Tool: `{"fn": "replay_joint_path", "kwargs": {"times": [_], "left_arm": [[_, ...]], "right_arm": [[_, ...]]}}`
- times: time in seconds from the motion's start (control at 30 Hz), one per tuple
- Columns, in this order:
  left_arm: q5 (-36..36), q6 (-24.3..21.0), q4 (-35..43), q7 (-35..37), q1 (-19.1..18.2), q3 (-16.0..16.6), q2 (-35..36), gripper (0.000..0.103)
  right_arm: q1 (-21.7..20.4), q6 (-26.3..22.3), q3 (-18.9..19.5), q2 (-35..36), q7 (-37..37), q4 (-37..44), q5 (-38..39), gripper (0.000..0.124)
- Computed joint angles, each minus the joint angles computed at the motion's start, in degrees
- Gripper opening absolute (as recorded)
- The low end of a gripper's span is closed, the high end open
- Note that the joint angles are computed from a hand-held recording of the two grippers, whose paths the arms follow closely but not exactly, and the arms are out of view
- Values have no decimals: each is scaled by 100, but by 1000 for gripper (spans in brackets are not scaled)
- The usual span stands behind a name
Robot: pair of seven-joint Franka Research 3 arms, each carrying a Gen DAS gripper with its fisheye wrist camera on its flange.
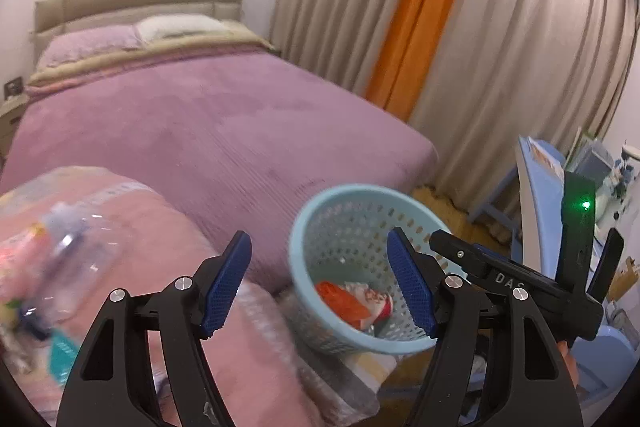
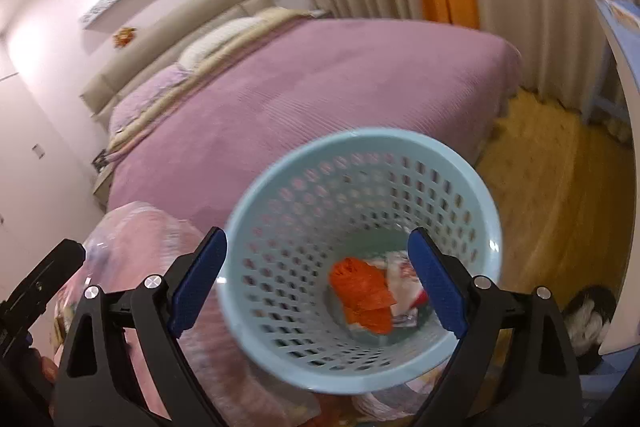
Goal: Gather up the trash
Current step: 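Carry the bag and cup to the wastebasket and release both inside, then grasp the brown paper cup with the left tool while the right tool grasps a white milk carton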
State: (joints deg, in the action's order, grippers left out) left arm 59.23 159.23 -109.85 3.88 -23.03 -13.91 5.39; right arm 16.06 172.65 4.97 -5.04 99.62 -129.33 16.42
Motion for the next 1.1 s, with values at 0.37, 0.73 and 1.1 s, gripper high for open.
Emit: {"fn": "replay_joint_path", "kwargs": {"times": [0.37,0.73,1.1], "left_arm": [[378,-696,-2058,-1116,564,-483,-2430,68],[-990,-1587,-3985,-709,977,-674,-4748,69],[-2066,-1465,-5241,-295,1575,-233,-5783,56]], "right_arm": [[596,497,461,-674,-391,-376,-496,88],[1457,160,774,-393,-1191,-122,-192,88],[1643,-370,1124,192,-172,173,-1073,88]]}}
